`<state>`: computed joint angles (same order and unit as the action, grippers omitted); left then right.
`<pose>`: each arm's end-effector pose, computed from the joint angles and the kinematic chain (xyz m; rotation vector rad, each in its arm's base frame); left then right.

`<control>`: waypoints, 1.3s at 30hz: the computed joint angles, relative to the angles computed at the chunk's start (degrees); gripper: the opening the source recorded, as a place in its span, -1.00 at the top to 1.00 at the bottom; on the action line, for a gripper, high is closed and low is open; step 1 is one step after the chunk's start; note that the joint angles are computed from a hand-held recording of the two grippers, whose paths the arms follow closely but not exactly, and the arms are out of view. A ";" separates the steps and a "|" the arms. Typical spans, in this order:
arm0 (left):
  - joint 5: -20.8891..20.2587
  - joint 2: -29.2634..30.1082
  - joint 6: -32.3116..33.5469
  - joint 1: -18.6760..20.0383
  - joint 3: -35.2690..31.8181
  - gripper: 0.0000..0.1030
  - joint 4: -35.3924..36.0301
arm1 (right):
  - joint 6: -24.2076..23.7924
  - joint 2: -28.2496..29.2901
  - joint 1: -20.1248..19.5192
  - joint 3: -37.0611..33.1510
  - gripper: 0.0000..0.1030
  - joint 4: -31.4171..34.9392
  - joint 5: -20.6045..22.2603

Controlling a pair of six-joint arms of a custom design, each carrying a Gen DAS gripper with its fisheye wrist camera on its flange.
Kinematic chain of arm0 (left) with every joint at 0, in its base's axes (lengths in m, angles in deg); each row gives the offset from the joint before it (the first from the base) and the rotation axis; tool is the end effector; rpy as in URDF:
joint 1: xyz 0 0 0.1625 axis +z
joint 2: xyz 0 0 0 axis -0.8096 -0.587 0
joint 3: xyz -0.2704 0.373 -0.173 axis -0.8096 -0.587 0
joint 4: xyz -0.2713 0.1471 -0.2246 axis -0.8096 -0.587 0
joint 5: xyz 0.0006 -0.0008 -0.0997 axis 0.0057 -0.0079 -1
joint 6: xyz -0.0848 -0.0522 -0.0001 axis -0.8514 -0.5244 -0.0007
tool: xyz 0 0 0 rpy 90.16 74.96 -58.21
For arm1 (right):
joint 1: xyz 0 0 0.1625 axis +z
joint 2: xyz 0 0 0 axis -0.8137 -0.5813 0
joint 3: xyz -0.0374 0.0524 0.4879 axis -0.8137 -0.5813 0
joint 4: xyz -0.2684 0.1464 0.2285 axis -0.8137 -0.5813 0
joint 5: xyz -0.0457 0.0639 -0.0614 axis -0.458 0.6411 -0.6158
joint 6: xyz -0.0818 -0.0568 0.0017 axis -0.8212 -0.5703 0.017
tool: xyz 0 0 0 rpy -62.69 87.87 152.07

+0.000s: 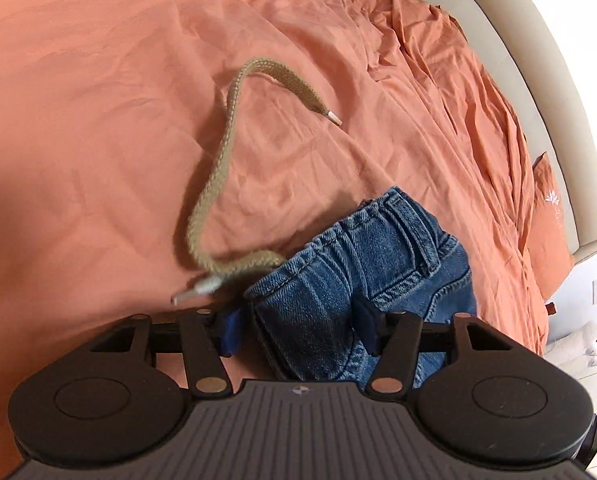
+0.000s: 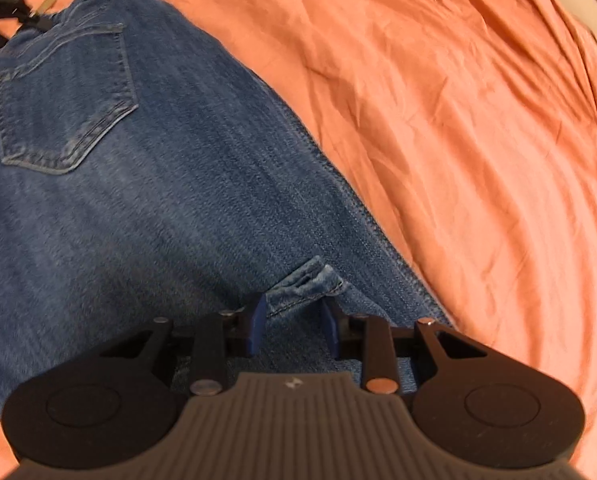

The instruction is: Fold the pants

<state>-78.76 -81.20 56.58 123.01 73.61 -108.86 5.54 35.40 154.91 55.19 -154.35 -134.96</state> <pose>-0.0944 -0.6908 0.3627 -0.0382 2.9454 -0.7733 0.1871 -0.6588 0.2239 0.6792 -2.1981 0.3219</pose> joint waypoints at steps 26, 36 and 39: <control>23.09 -0.40 19.40 -29.10 6.69 0.63 -9.65 | 12.80 -13.88 4.27 17.91 0.00 -11.38 0.11; 23.98 11.35 33.89 -39.28 13.75 0.62 -15.09 | 17.95 -24.68 0.87 31.04 0.01 -16.28 3.62; 21.26 13.45 31.41 -39.47 14.58 0.61 -9.40 | 17.68 -26.78 -0.70 34.06 0.01 -18.08 6.06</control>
<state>-57.50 -67.75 87.98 83.54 88.19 -118.27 23.22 8.62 154.22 89.25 -172.43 -128.90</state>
